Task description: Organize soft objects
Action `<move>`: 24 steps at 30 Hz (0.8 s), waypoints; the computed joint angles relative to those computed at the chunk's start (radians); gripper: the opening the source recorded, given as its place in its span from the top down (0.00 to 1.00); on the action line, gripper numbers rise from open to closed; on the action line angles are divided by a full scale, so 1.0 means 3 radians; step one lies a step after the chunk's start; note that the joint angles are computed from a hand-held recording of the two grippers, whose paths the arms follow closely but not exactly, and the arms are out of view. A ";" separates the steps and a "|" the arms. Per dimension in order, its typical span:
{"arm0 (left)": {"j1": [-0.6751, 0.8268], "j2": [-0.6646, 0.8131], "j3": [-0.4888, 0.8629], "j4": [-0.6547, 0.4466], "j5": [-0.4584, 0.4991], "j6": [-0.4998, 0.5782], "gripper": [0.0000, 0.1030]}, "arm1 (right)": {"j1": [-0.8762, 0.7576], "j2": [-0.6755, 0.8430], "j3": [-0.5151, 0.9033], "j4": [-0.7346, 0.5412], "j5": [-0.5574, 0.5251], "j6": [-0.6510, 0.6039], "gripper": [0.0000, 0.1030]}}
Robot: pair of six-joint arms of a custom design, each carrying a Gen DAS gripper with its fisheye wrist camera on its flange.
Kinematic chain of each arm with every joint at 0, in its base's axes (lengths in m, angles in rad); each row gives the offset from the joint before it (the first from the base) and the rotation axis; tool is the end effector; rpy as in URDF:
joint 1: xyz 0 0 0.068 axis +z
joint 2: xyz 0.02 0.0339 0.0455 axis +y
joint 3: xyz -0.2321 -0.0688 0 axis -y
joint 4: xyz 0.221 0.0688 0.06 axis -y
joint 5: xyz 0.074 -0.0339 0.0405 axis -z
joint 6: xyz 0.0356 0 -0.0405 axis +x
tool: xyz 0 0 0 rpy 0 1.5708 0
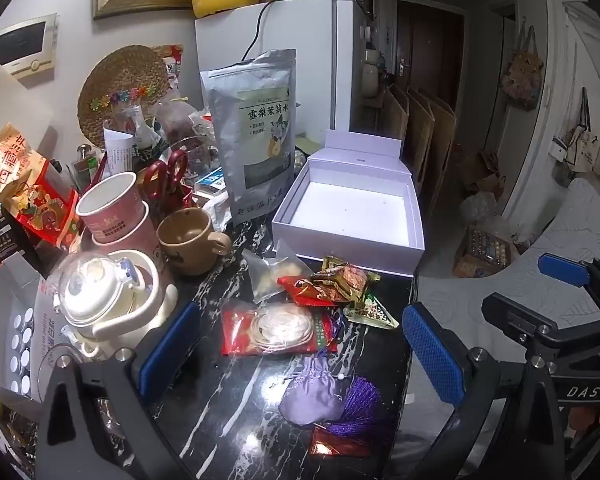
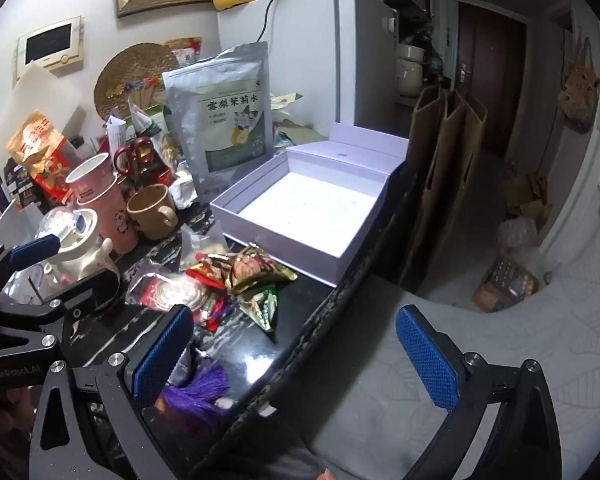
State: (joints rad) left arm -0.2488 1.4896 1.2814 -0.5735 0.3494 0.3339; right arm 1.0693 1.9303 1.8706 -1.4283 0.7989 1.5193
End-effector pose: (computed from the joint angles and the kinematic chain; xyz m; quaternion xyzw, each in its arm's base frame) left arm 0.2936 -0.0872 0.2822 0.3251 0.8516 -0.1442 0.3850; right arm 0.1829 0.2806 0.2790 0.2211 0.8937 -0.0694 0.3842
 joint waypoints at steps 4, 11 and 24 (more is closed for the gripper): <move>-0.0016 -0.0005 -0.0010 0.0017 -0.0034 -0.0010 0.00 | 0.0000 0.0036 0.0053 -0.0056 -0.0009 0.0005 0.00; -0.0052 0.0002 0.0023 -0.0046 -0.0044 -0.0039 0.00 | -0.0001 0.0045 0.0060 -0.0049 -0.0010 -0.0002 0.00; 0.0013 0.0026 0.0012 -0.0036 0.0060 -0.0002 0.00 | -0.0019 0.0022 0.0030 -0.0020 -0.0018 -0.0030 0.00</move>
State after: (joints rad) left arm -0.2450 1.4974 1.2851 -0.5844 0.3673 0.3331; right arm 1.0636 1.9369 1.8797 -1.4344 0.7934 1.5103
